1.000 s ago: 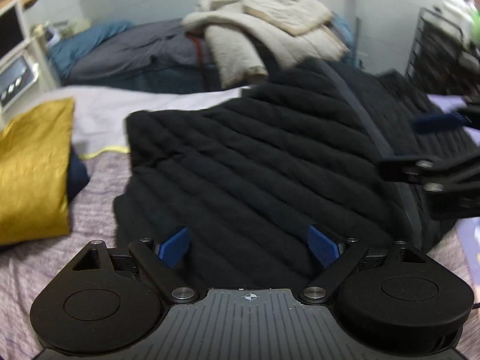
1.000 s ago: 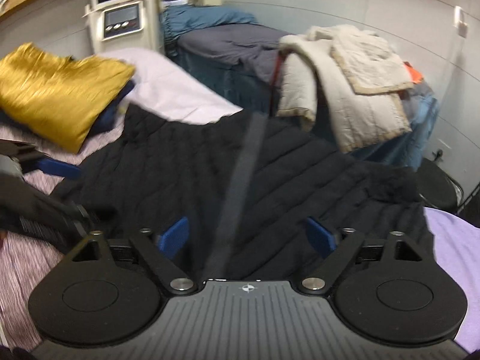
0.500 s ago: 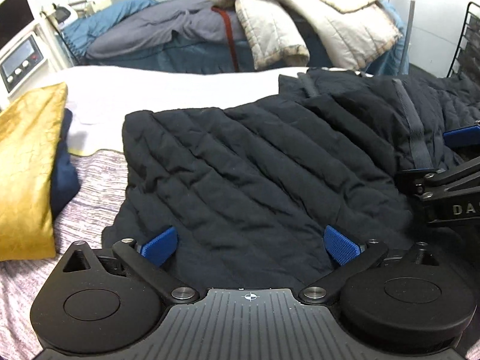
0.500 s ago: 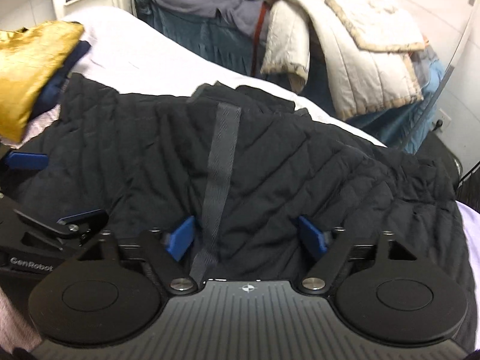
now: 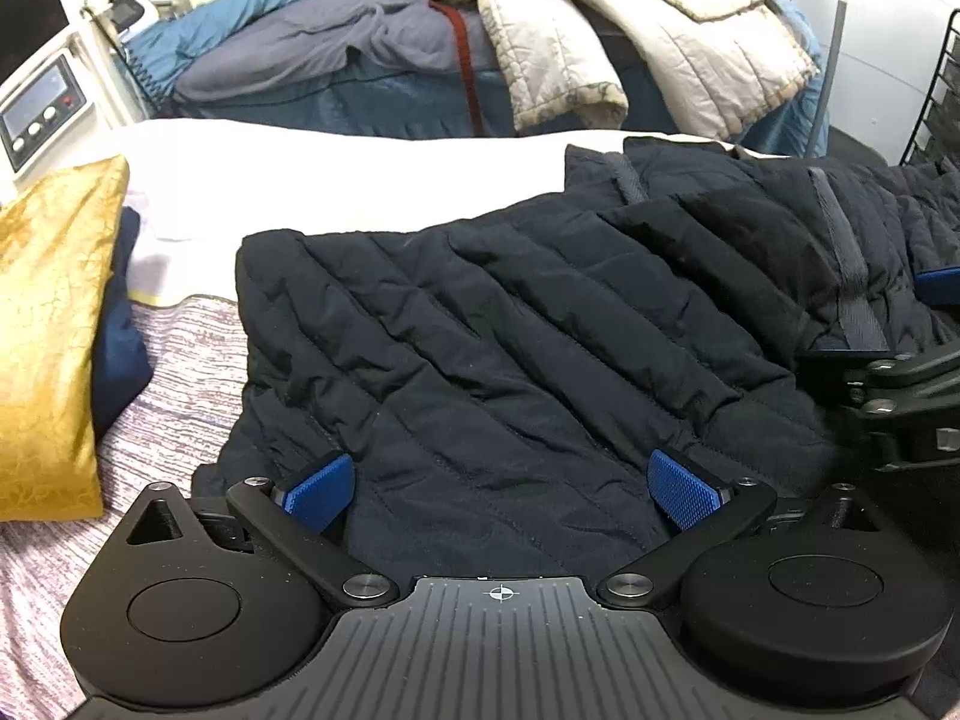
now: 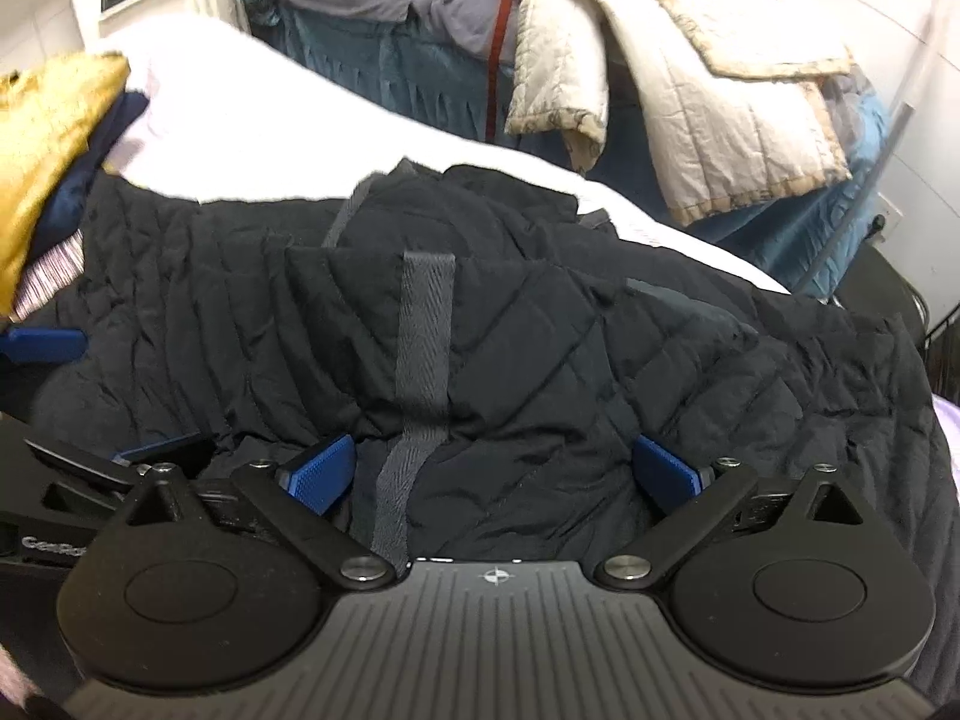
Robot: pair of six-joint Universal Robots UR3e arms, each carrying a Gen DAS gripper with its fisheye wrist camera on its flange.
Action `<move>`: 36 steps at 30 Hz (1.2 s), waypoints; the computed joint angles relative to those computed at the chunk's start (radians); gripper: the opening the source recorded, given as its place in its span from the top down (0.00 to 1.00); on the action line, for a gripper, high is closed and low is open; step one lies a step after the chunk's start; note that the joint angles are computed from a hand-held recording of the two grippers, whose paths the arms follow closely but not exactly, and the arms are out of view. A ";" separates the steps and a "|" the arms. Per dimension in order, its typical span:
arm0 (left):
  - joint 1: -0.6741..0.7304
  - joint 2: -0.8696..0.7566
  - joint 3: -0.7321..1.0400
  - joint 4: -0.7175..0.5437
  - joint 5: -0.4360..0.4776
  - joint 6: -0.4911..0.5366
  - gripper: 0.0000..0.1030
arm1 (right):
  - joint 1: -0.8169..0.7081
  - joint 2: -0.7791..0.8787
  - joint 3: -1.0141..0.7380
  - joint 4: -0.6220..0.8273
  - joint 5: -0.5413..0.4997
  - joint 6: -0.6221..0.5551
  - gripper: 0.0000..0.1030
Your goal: Fold large clothes
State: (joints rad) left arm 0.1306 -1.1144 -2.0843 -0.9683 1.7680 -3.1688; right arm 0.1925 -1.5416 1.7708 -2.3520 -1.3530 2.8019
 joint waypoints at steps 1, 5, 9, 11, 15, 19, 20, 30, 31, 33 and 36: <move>-0.006 0.005 0.003 -0.009 0.006 -0.002 0.00 | -0.014 -0.033 0.015 0.017 0.018 -0.005 0.03; -0.043 -0.004 0.042 -0.055 0.036 -0.033 0.00 | -0.076 -0.167 0.067 0.092 0.083 -0.021 0.03; -0.088 -0.007 0.088 -0.120 0.072 -0.056 0.00 | -0.167 -0.330 0.141 0.172 0.140 -0.037 0.03; -0.109 0.002 0.102 -0.149 0.087 -0.066 0.00 | -0.228 -0.422 0.181 0.234 0.163 -0.050 0.03; -0.125 0.052 0.126 -0.221 0.073 -0.083 0.00 | -0.404 -0.603 0.232 0.440 0.236 -0.105 0.03; -0.164 0.124 0.133 -0.277 0.065 -0.107 0.00 | -0.648 -0.792 0.251 0.720 0.303 -0.251 0.03; -0.175 0.141 0.137 -0.294 0.059 -0.113 0.00 | -0.718 -0.833 0.248 0.800 0.313 -0.295 0.03; -0.464 0.123 0.157 -0.313 0.080 -0.272 0.00 | -1.318 -0.994 0.176 1.420 0.359 -0.642 0.04; -0.489 0.097 0.164 -0.302 0.090 -0.282 0.00 | -1.325 -0.990 0.177 1.420 0.360 -0.633 0.04; -0.507 0.062 0.171 -0.274 0.088 -0.284 0.00 | -1.338 -0.980 0.176 1.428 0.376 -0.624 0.04; -0.524 0.019 0.193 -0.261 0.102 -0.286 0.00 | -1.359 -0.938 0.178 1.461 0.407 -0.618 0.04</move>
